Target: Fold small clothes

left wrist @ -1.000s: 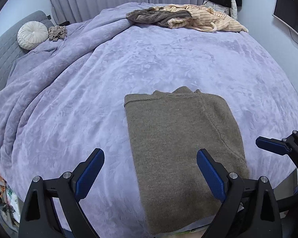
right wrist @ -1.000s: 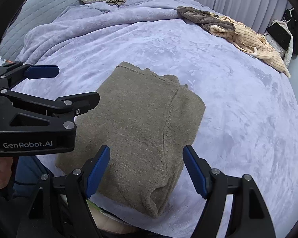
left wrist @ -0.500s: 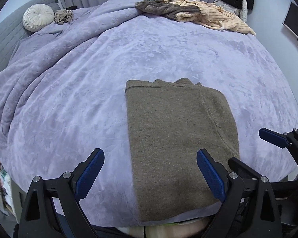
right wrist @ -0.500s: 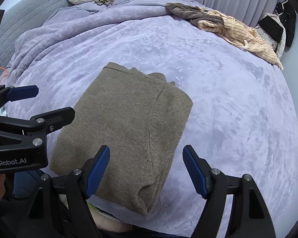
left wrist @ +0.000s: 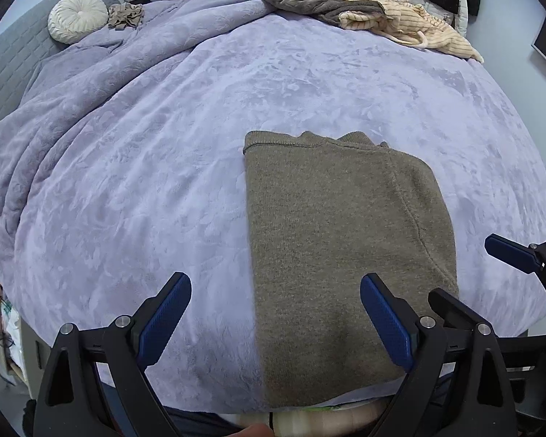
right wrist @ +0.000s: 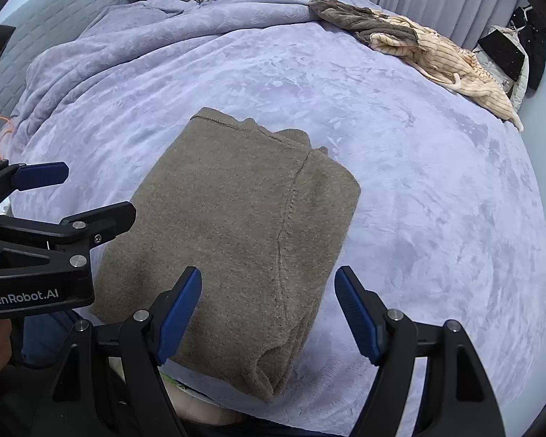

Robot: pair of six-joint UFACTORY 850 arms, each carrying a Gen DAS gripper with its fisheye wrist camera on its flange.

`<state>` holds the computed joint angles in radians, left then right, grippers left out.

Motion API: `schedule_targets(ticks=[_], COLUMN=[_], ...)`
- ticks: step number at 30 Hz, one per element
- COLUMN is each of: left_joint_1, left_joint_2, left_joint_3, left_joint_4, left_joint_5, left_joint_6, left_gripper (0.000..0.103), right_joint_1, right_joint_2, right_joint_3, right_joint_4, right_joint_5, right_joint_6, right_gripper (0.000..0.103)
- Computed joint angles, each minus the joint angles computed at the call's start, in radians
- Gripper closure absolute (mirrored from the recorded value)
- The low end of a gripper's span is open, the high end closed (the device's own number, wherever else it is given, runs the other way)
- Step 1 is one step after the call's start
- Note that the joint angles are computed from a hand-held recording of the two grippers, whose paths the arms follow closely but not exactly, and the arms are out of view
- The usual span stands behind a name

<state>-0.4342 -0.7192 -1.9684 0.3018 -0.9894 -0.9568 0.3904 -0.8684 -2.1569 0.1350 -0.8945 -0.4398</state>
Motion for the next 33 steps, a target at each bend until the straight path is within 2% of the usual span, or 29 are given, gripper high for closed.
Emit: schedule_targets(ticks=[15, 33], left_joint_1=[0.027, 0.055], left_joint_2=[0.006, 0.028], left_joint_3=[0.037, 0.092], left_joint_4=[-0.053, -0.093], left_joint_5=[0.044, 0.092], left_joint_6=[0.031, 0.053], left_gripper=[0.008, 0.008], right_joint_1=[0.023, 0.049], right_joint_2=[-0.075, -0.138], right_joint_3=[-0.114, -0.221], right_joint_4=[-0.075, -0.113], right_joint_5=[-0.088, -0.15], right_joint_6=[0.052, 0.073], right_gripper=[0.025, 0.025])
